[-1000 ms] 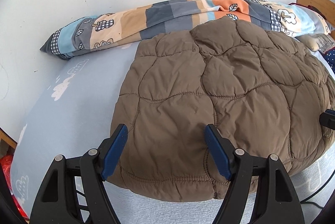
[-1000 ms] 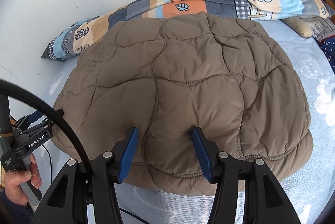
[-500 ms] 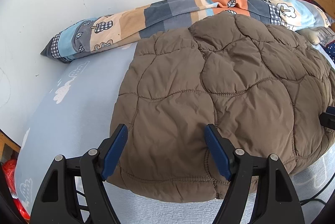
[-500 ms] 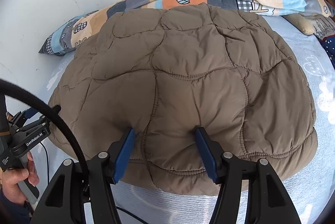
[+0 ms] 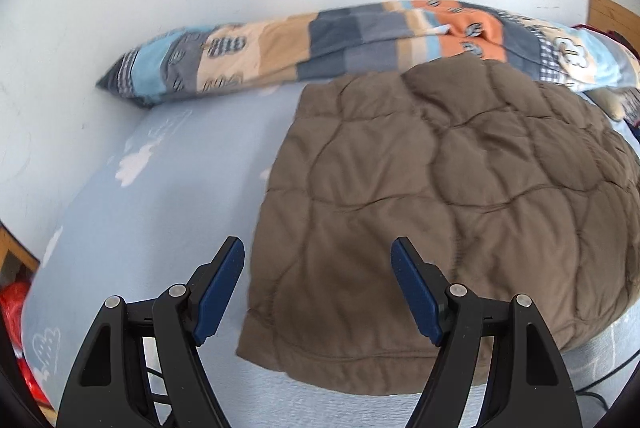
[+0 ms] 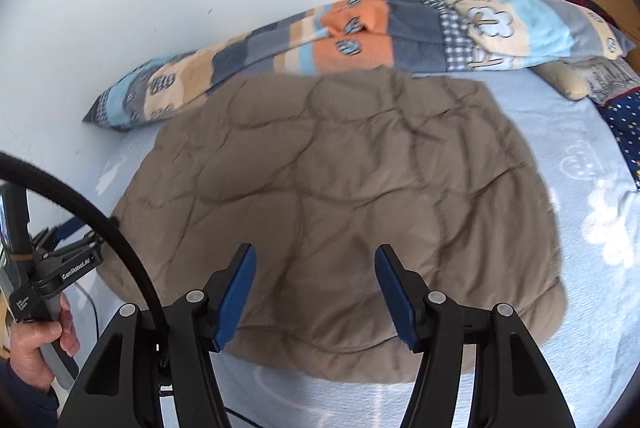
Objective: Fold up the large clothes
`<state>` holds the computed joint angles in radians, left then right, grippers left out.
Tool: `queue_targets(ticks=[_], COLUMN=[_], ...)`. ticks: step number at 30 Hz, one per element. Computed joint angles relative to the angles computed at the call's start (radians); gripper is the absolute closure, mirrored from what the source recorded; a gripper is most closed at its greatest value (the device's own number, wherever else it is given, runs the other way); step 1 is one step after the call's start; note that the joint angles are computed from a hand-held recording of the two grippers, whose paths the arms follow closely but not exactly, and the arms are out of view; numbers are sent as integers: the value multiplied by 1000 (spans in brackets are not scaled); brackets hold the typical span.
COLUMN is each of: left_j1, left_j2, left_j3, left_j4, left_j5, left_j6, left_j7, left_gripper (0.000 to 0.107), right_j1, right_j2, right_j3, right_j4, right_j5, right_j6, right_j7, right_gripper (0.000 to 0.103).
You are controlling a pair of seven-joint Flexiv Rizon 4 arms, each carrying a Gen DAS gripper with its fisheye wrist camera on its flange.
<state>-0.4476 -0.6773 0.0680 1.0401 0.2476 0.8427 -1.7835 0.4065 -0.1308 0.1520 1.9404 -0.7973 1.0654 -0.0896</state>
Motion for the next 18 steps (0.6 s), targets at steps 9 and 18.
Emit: queue_targets(ticks=[9, 18], left_j1=[64, 125], left_j2=[-26, 12], left_j3=[-55, -78], left_j4=[-19, 49], left_j5=[-126, -239], left_j6=[-123, -42], left_j7=[35, 23], left_gripper=[29, 29], right_j1=[-58, -85], right_j2=[2, 81], right_j3=[26, -10], right_j4=[56, 137], right_j5=[319, 202], right_j6=[84, 191], right_j7=[-54, 59], right_gripper=[38, 38])
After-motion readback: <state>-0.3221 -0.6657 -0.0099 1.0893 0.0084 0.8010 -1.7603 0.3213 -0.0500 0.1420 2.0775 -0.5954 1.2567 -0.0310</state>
